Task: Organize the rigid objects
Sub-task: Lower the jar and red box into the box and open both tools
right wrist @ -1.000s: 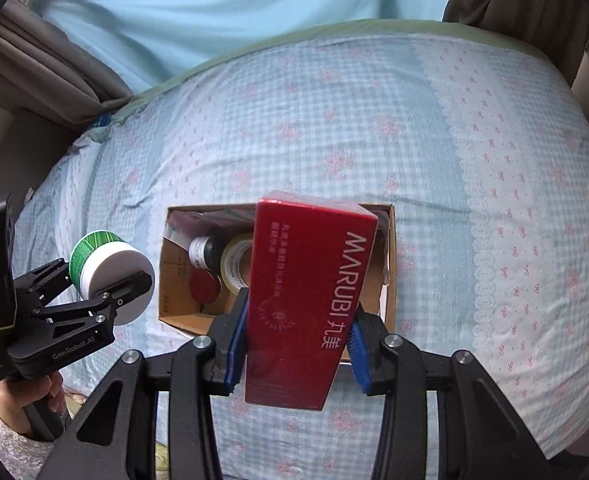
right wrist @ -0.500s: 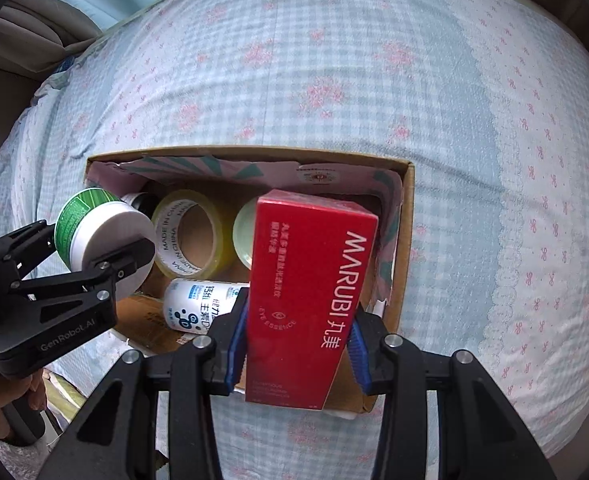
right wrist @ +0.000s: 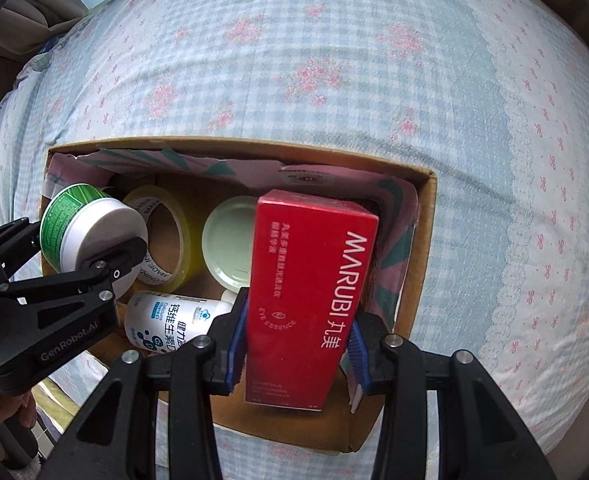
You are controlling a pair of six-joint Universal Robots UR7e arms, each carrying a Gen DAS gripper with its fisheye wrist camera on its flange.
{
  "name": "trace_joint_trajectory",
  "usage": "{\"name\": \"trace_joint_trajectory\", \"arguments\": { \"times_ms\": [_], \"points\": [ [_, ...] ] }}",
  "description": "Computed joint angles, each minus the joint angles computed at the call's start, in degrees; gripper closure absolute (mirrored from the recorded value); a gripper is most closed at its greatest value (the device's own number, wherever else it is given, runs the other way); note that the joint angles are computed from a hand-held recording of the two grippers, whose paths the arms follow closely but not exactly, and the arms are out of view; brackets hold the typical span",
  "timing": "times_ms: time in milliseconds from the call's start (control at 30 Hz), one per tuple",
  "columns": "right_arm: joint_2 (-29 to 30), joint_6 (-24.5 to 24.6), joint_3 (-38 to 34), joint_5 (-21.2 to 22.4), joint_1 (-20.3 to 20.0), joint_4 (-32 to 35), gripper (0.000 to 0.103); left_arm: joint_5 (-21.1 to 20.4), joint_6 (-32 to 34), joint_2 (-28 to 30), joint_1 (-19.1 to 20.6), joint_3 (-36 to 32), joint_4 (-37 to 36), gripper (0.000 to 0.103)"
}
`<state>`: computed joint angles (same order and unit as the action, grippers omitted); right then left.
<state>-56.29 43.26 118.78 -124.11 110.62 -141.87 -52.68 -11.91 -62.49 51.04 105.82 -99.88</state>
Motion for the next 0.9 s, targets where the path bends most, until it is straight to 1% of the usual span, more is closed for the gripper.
{"name": "trace_joint_trajectory", "arguments": {
  "times_ms": [67, 100, 133, 167, 200, 233, 267, 300, 333, 367, 533, 667, 767, 900],
  "points": [
    [-0.2, 1.0, 0.1, 0.0, -0.1, 0.0, 0.063, -0.2, 0.5, 0.1, -0.2, -0.2, 0.4, 0.05],
    [-0.2, 1.3, 0.2, 0.0, -0.1, -0.5, 0.062, -0.9, 0.8, -0.1, -0.2, -0.3, 0.4, 0.046],
    [-0.4, 1.2, 0.6, 0.3, -0.3, -1.6, 0.061, -1.7, 1.5, -0.3, -0.1, -0.4, 0.3, 0.02],
    [-0.5, 1.1, 1.1, 0.8, -0.5, -3.2, 0.051, -0.4, 1.3, -0.6, -0.4, -0.2, 0.7, 0.011],
    [-0.9, 1.0, 1.6, 1.6, -0.7, -4.5, 0.039, 1.7, 1.2, -1.0, -0.7, 0.3, 0.9, 0.0],
    [-1.4, 1.1, 2.0, 2.5, -1.0, -5.4, 0.035, 1.5, 1.8, -1.4, -0.5, 0.2, 0.8, 0.0],
    [-1.7, 0.6, 2.6, 3.5, -1.2, -7.7, 0.024, 0.1, 1.7, -1.7, 0.1, -0.4, 1.5, 0.0],
    [-1.7, 0.9, 2.5, 3.3, -1.1, -7.9, 0.005, -0.5, 1.1, -1.9, 0.5, -0.8, 2.3, 0.0],
    [-1.6, 0.5, 2.7, 4.1, -1.2, -9.2, 0.002, 0.1, 0.5, -2.2, 0.5, -0.6, 3.0, 0.0],
    [-1.3, 0.8, 2.4, 3.9, -0.9, -9.3, 0.001, 0.7, 0.3, -2.5, 0.3, -0.3, 3.2, 0.0],
    [-0.4, 2.9, 1.5, 3.1, 0.6, -8.6, 0.0, 0.6, 0.4, -4.9, -0.1, 1.1, 3.7, 0.0],
    [-1.0, 4.5, 1.2, 2.0, 2.3, -7.0, 0.0, -0.1, 0.1, -7.3, -1.0, 2.0, 3.8, 0.0],
    [-1.8, 6.2, 0.8, 0.6, 4.3, -5.0, 0.001, -0.5, 0.3, -9.7, -2.3, 2.8, 3.9, 0.0],
    [-3.9, 9.3, -0.1, -1.3, 8.1, -1.3, 0.001, -1.4, -0.4, -13.5, -4.7, 3.1, 5.2, 0.0]
  ]
}}
